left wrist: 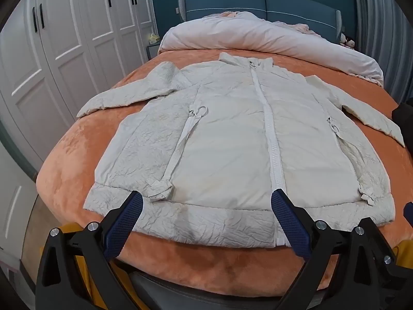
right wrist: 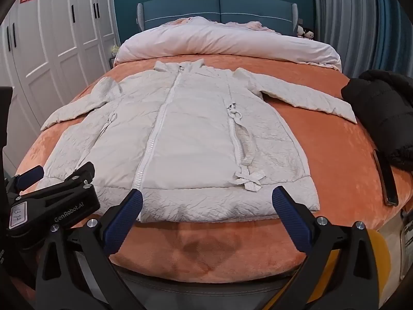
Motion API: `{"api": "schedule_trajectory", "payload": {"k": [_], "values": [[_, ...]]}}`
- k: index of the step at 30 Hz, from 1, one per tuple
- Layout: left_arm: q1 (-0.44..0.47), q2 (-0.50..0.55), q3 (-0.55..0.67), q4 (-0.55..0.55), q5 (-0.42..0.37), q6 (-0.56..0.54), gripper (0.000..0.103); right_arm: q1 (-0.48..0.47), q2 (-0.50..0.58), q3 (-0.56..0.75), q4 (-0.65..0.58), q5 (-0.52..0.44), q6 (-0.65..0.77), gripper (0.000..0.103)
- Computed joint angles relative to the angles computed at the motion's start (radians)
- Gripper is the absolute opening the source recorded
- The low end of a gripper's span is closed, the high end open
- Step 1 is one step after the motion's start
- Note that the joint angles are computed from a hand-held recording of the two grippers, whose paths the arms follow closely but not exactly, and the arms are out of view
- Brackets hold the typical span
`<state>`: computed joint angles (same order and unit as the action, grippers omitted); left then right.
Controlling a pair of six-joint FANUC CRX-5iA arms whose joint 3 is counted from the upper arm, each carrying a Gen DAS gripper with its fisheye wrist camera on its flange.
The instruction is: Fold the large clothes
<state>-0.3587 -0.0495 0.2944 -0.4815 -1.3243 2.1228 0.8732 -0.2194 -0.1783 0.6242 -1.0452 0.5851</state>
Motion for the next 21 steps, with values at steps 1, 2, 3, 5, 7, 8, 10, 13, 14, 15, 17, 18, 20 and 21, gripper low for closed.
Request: {"api": "schedule_trajectory", "payload": {"k": [1,2,3,5,7,8,10,13,14,15,17,18,20,21], "values": [[0.002,0.001,0.001,0.002,-0.002,0.001,0.098,0.0,0.0,0.0,0.001,0.0,-0.002,0.098],[0.005,0.002,0.001,0.006,-0.003,0.001,0.098,-0.001,0.001,0.001,0.0,-0.001,-0.004,0.098],[0.006,0.002,0.002,0.006,-0.005,0.004,0.098,-0.001,0.001,0.003,-0.001,-0.002,-0.008,0.098],[0.005,0.003,0.004,0.0,-0.008,0.01,0.098,0.008,-0.001,-0.006,0.017,0.0,-0.004,0.098],[0.005,0.005,0.007,-0.002,-0.011,0.014,0.097,0.005,-0.003,-0.006,0.013,0.004,-0.003,0.098],[0.004,0.007,0.01,-0.005,-0.014,0.017,0.097,0.003,-0.001,-0.005,0.012,0.006,-0.002,0.098],[0.002,0.009,0.014,-0.01,-0.018,0.024,0.097,0.001,-0.001,-0.003,0.004,0.006,0.003,0.098],[0.0,-0.003,-0.007,0.007,0.002,0.003,0.097,-0.001,-0.002,-0.004,0.003,0.008,0.005,0.098],[0.003,-0.004,-0.009,0.009,0.004,0.0,0.097,-0.001,-0.002,-0.003,0.0,0.007,0.006,0.098],[0.003,-0.006,-0.011,0.009,0.005,0.0,0.097,-0.003,-0.003,-0.003,-0.002,0.009,0.007,0.098],[-0.001,-0.004,-0.005,0.005,-0.002,0.001,0.097,-0.003,-0.002,-0.003,-0.002,0.008,0.007,0.098],[0.001,-0.006,-0.007,0.008,0.001,-0.001,0.097,0.003,-0.002,-0.003,0.001,0.005,0.003,0.098],[0.0,-0.005,-0.007,0.007,0.0,0.001,0.097,0.007,-0.002,-0.002,0.003,0.003,-0.002,0.098],[0.001,-0.006,-0.008,0.007,0.002,0.001,0.097,0.006,-0.002,-0.002,0.002,0.004,0.0,0.098]]}}
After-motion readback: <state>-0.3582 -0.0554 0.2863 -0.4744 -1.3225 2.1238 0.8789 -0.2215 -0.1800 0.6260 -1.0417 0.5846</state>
